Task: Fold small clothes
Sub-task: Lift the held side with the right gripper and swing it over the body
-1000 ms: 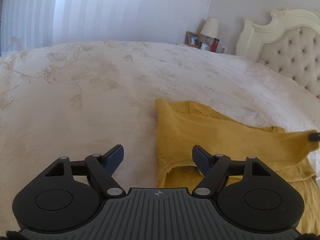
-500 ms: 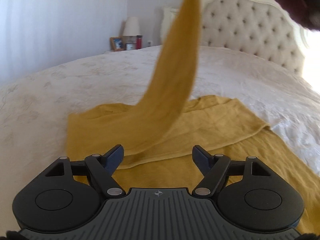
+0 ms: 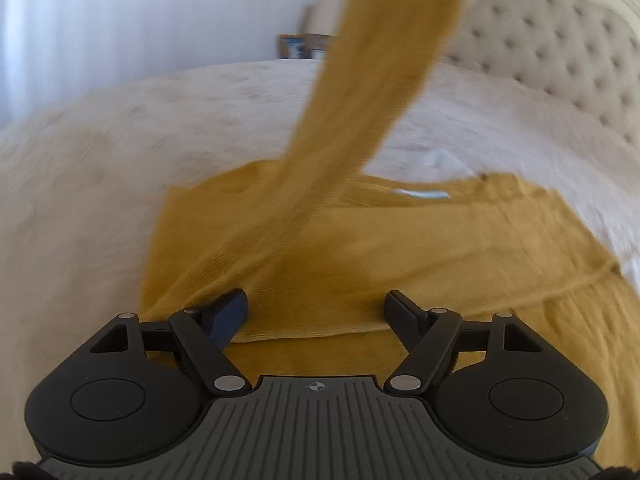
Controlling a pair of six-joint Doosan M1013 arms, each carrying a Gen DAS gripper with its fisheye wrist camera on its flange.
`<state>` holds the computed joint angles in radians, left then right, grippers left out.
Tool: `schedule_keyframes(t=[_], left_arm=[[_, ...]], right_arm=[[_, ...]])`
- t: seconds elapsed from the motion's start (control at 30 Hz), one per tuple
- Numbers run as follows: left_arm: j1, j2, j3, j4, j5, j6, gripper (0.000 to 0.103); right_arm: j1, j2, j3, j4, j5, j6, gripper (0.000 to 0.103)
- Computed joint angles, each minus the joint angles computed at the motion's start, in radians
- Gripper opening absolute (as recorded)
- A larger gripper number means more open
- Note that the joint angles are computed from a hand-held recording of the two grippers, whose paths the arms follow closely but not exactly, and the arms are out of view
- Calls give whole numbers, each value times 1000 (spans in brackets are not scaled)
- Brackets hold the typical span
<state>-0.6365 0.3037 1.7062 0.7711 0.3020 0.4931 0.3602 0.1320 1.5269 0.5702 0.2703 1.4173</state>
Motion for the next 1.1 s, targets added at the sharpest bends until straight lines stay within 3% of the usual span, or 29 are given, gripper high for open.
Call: schedule_keyframes(t=[0.1,0.17,0.33,0.6,0.8,0.93,1.1], left_arm=[[22,-24,26,83,12,-273,75],[35,-35,37,85,9,-333,75],[35,-53,43,4,40,-293,75],[20,-43,6,-92,140,-83,75],[8,-43,1,-113,139,11,75],[3,-47,7,-99,146,8,75],[-14,-54,23,-70,119,21,75]], right_arm=[[9,9,-10,-31,-1,16,13],[11,17,-15,-34,3,25,13],[13,11,-1,-81,4,62,14],[-28,-61,101,-462,15,437,14],[-66,-62,126,-491,60,559,14],[-59,-37,84,-352,50,454,14],[-22,8,-20,-17,43,114,14]])
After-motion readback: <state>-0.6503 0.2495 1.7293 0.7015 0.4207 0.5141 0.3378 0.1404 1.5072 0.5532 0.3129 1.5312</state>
